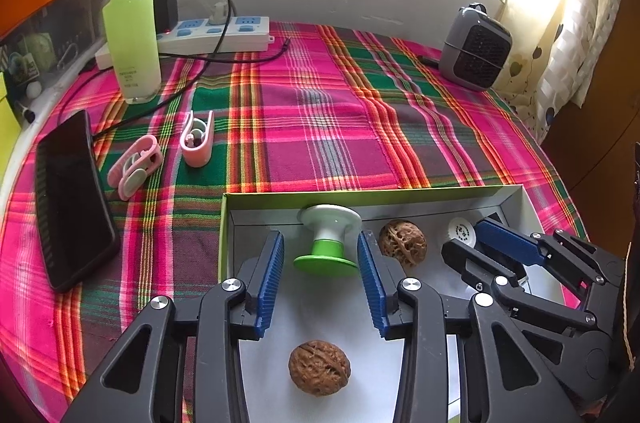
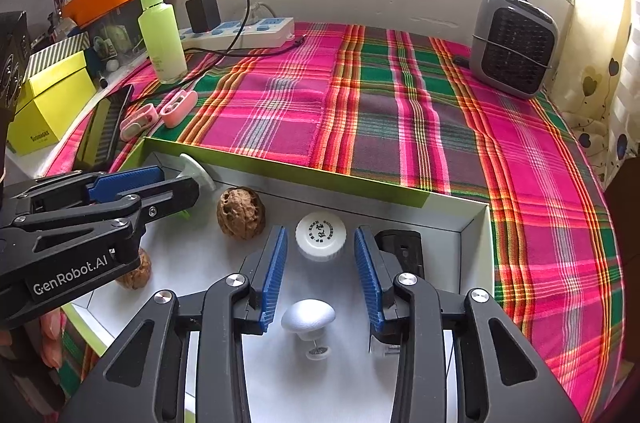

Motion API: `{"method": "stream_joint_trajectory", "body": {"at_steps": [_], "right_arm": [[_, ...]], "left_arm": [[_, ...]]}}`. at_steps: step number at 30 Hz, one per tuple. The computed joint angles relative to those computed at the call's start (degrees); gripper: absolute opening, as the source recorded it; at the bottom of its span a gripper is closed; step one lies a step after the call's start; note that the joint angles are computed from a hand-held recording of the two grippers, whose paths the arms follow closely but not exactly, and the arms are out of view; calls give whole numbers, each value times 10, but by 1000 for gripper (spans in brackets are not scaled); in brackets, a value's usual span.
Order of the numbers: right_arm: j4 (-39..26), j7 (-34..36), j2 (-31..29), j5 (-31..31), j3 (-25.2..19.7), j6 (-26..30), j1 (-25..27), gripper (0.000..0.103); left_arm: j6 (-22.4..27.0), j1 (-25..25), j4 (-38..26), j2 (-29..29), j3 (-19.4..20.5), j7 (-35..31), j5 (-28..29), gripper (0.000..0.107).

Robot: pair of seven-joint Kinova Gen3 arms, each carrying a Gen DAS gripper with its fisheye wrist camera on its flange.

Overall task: Organize objects
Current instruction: 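Lower the spool and jar into the box and open both grippers, then withdraw both open grippers from the box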

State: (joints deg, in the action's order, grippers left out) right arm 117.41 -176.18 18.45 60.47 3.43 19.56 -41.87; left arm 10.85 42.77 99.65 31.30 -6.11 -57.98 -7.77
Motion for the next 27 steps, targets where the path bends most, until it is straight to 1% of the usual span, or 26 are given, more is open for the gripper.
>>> {"method": "stream_joint_trajectory", "body": {"at_steps": [4, 7, 9, 10, 11, 14, 18, 22, 26, 27], "right_arm": [[9, -32, -8, 26, 3, 3, -10, 37], [17, -58, -16, 47, -5, 6, -8, 37], [23, -77, -21, 62, -13, 11, -5, 37], [26, -85, -24, 69, -18, 13, -2, 37], [30, -99, -27, 79, -23, 15, -1, 37], [39, -137, -35, 109, -38, 23, 4, 37], [55, -190, -45, 145, -62, 33, 14, 37], [71, -239, -59, 178, -89, 41, 27, 37], [81, -266, -68, 194, -120, 63, 37, 37], [83, -270, -70, 197, -126, 70, 37, 37]], "left_arm": [[-3, 20, 12, -10, -19, 11, -4, 37], [-8, 58, 21, -16, -58, 31, -19, 37], [-12, 66, 29, -23, -64, 39, -24, 37], [-13, 69, 32, -25, -67, 42, -26, 37], [-14, 80, 36, -27, -78, 49, -29, 37], [-16, 127, 45, -32, -124, 75, -46, 37], [-24, 153, 62, -42, -145, 95, -59, 37], [-32, 206, 78, -46, -195, 123, -73, 38], [-38, 236, 93, -53, -219, 138, -78, 38], [-38, 249, 96, -53, -231, 144, -79, 38]]}}
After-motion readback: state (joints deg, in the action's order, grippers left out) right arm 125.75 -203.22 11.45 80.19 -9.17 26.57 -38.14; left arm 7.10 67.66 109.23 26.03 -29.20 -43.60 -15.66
